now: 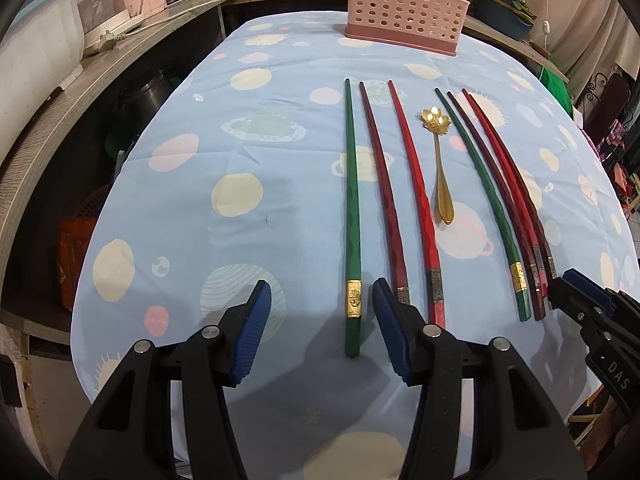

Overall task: Organize utensils
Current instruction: 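Grasp a green chopstick with the left gripper while the right gripper grasps a dark red chopstick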

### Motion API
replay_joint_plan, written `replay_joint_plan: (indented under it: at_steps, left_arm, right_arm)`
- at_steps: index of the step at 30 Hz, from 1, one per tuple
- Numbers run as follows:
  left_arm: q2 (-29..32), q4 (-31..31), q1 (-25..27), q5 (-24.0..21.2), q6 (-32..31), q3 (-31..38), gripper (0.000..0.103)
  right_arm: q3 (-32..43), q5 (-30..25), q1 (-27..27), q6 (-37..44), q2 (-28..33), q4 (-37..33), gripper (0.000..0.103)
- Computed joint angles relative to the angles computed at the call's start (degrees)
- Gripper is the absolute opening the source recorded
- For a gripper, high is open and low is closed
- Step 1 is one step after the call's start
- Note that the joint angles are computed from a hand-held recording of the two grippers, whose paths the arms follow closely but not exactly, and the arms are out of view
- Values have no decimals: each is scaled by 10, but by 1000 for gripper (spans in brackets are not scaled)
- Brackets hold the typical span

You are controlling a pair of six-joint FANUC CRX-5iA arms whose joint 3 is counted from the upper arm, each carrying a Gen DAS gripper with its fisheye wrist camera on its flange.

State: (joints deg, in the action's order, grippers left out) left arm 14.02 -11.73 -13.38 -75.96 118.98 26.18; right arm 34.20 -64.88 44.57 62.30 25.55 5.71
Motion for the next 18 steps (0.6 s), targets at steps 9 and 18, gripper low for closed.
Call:
replay_joint_plan:
  at_steps: [9,18]
  left_arm:
    - [-5,7,0,11,-8,-9,28]
    - [-13,28,8,24,-10,-22,7]
  right_arm:
    - [-11,8,0,-10,-2,16,11]
    - [-20,15,-3,-14,-9,13,7]
